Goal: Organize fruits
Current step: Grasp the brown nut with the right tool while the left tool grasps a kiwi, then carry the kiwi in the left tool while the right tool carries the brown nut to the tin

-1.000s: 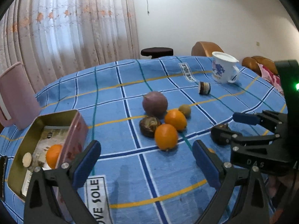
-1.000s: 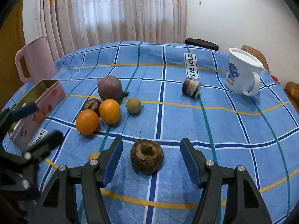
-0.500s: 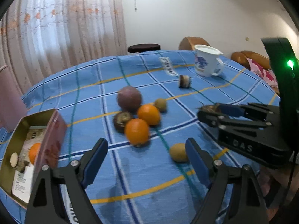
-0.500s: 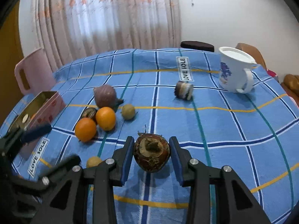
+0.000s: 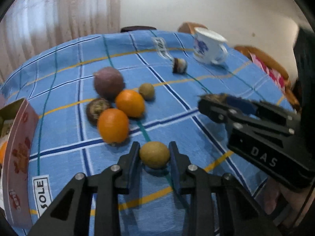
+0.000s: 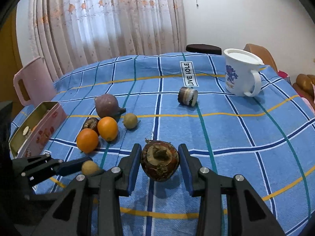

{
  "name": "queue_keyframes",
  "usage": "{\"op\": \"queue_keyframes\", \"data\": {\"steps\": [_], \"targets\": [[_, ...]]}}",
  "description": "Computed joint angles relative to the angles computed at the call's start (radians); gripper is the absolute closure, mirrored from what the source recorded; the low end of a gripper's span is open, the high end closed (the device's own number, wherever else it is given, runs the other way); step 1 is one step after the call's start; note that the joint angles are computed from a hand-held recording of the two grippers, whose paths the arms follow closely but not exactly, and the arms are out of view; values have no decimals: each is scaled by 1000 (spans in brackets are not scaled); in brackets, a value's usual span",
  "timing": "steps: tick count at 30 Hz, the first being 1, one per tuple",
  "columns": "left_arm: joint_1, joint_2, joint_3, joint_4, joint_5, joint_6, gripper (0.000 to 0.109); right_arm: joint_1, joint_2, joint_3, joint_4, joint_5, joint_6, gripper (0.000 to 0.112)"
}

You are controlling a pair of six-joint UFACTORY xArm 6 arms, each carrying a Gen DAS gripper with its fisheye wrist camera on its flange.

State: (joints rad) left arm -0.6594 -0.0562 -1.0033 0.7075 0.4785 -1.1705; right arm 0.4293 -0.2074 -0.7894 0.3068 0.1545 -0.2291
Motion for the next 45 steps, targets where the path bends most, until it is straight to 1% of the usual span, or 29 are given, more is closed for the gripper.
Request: {"op": "queue_keyframes", "data": {"steps": [1,3,4,6,8,10,13,18,23,30,45], "targets": [[5,-16,15,34,-6,-50,77,2,-2,2,9,-3,-10,72],[6,-41,34,105,2,-140,77,16,-11,7,97,-16,-99,72],[0,-54,39,155,16,-193,77,22,-14,11,117,-25,-122,72],[-8,-65,41,210,40,-243,77,33,-22,17,163,-41,-173,72],[-22,-72,36,267,83,-299,77,41,-28,21,203,-49,-216,72],[-32,-80,37,309,108,-338,77,51,-31,20,270,-50,-283,72],[-36,-90,42,354,126,-384,77,65,-39,21,357,-60,-369,72],[-41,-103,46,384,152,-414,77,85,-51,24,469,-84,-483,72],[-53,-110,48,414,175,-440,77,97,-56,23,545,-99,-556,72],[-71,-120,54,460,208,-479,77,131,-74,17,759,-129,-770,72],[-105,-131,55,522,263,-526,77,166,-90,-10,1058,-166,-1070,72]]}}
